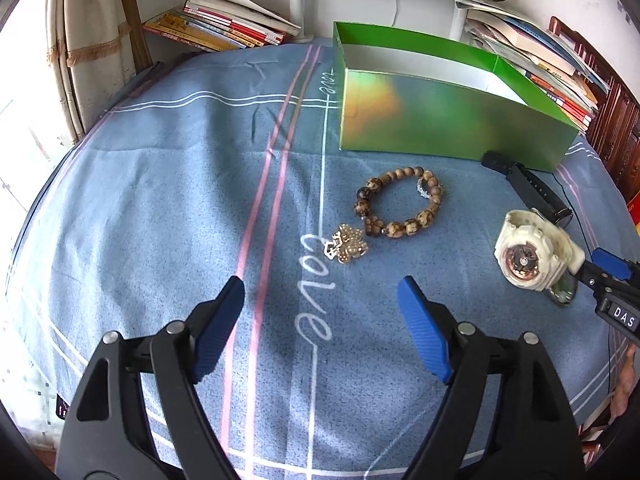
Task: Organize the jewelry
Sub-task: 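Move the right tool to the white wristwatch and grasp it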
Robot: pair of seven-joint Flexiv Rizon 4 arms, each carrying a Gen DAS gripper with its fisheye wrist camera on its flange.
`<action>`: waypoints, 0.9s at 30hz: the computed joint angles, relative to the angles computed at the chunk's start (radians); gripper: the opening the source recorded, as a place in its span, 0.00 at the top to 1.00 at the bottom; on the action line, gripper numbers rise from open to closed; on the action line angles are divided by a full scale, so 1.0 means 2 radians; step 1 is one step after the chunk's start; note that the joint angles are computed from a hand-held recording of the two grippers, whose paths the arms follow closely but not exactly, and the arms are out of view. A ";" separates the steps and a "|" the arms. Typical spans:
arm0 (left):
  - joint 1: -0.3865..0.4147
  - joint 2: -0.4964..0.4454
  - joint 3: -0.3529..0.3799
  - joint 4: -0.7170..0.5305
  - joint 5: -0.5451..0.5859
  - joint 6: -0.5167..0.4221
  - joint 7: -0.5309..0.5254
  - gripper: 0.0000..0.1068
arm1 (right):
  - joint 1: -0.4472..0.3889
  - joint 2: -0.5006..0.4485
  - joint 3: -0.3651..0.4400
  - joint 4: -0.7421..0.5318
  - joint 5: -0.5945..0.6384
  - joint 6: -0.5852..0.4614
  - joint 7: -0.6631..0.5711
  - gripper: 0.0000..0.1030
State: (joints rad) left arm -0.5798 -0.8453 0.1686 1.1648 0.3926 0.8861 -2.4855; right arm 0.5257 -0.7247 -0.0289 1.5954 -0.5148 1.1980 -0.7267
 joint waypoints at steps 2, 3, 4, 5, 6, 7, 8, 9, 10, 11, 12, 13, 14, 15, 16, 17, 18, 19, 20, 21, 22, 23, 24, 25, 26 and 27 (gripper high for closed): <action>0.000 -0.001 0.000 -0.002 0.000 -0.002 0.000 0.25 | 0.005 0.005 -0.013 0.009 -0.006 -0.001 0.014 0.43; 0.000 -0.001 0.000 -0.002 0.000 -0.002 0.000 0.25 | 0.005 0.008 -0.017 0.013 -0.008 -0.002 0.020 0.43; 0.000 -0.001 -0.001 -0.002 -0.001 -0.003 0.000 0.25 | 0.005 0.009 -0.019 0.017 -0.011 -0.001 0.024 0.43; 0.000 -0.001 -0.001 -0.003 -0.001 -0.003 0.001 0.25 | 0.003 0.010 -0.019 0.019 -0.013 0.001 0.026 0.43; 0.000 -0.001 -0.002 -0.003 -0.001 -0.003 0.002 0.25 | 0.003 0.011 -0.019 0.021 -0.015 0.002 0.027 0.43; 0.000 -0.002 -0.002 -0.004 -0.002 -0.004 0.003 0.25 | 0.003 0.011 -0.019 0.021 -0.018 0.002 0.029 0.43; 0.000 -0.002 -0.003 -0.005 -0.002 -0.005 0.004 0.24 | 0.003 0.011 -0.018 0.021 -0.020 0.002 0.029 0.43; 0.000 -0.003 -0.003 -0.006 -0.002 -0.006 0.006 0.24 | 0.003 0.011 -0.016 0.022 -0.020 0.004 0.029 0.43; 0.000 -0.003 -0.003 -0.007 -0.002 -0.007 0.006 0.23 | 0.001 0.010 -0.015 0.021 -0.021 0.005 0.027 0.43; 0.000 -0.003 -0.003 -0.007 -0.002 -0.007 0.007 0.23 | 0.001 0.009 -0.014 0.020 -0.021 0.007 0.027 0.43; 0.000 -0.003 -0.003 -0.008 -0.002 -0.008 0.007 0.23 | 0.001 0.009 -0.013 0.019 -0.021 0.007 0.028 0.43; -0.001 -0.003 -0.003 -0.008 -0.002 -0.009 0.007 0.23 | 0.000 0.009 -0.013 0.019 -0.020 0.007 0.028 0.42; -0.001 -0.003 -0.003 -0.008 -0.002 -0.008 0.006 0.23 | 0.000 0.008 -0.012 0.018 -0.019 0.007 0.028 0.42; -0.001 -0.003 -0.003 -0.008 -0.002 -0.009 0.007 0.23 | -0.001 0.008 -0.011 0.018 -0.019 0.006 0.028 0.42; -0.001 -0.004 -0.003 -0.009 -0.002 -0.010 0.007 0.23 | 0.002 0.011 -0.013 0.023 -0.020 0.007 0.031 0.42; 0.000 -0.004 -0.003 -0.009 -0.003 -0.010 0.007 0.23 | 0.002 0.012 -0.013 0.023 -0.021 0.006 0.031 0.42; 0.000 -0.004 -0.003 -0.009 -0.004 -0.010 0.006 0.23 | 0.002 0.012 -0.012 0.023 -0.021 0.006 0.031 0.42; 0.001 -0.005 -0.004 -0.010 -0.004 -0.011 0.006 0.23 | 0.001 0.012 -0.011 0.023 -0.020 0.007 0.031 0.42; 0.001 -0.005 -0.004 -0.010 -0.005 -0.011 0.006 0.23 | 0.000 0.014 -0.009 0.024 -0.019 0.012 0.030 0.42; 0.002 -0.005 -0.004 -0.010 -0.006 -0.011 0.006 0.23 | -0.002 0.015 -0.007 0.026 -0.019 0.020 0.028 0.42; 0.003 -0.006 -0.004 -0.010 -0.007 -0.012 0.006 0.23 | -0.001 0.018 -0.007 0.029 -0.019 0.027 0.027 0.42; 0.003 -0.005 -0.004 -0.009 -0.007 -0.012 0.007 0.22 | -0.001 0.021 -0.007 0.033 -0.020 0.036 0.024 0.42; 0.003 -0.005 -0.005 -0.009 -0.008 -0.012 0.007 0.22 | -0.001 0.024 -0.004 0.036 -0.020 0.046 0.020 0.42; 0.004 -0.005 -0.005 -0.009 -0.008 -0.012 0.008 0.22 | -0.003 0.025 0.000 0.037 -0.017 0.051 0.013 0.42; 0.003 -0.005 -0.005 -0.009 -0.007 -0.012 0.008 0.21 | -0.008 0.026 0.009 0.037 -0.012 0.060 0.003 0.42; 0.003 -0.004 -0.004 -0.008 -0.007 -0.011 0.008 0.21 | -0.015 0.025 0.021 0.035 -0.003 0.068 -0.011 0.42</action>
State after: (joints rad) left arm -0.5739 -0.8540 0.1599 1.1481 0.3785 0.8635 -2.4696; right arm 0.4955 -0.6753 0.0138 1.6651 -0.5208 1.3345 -0.7478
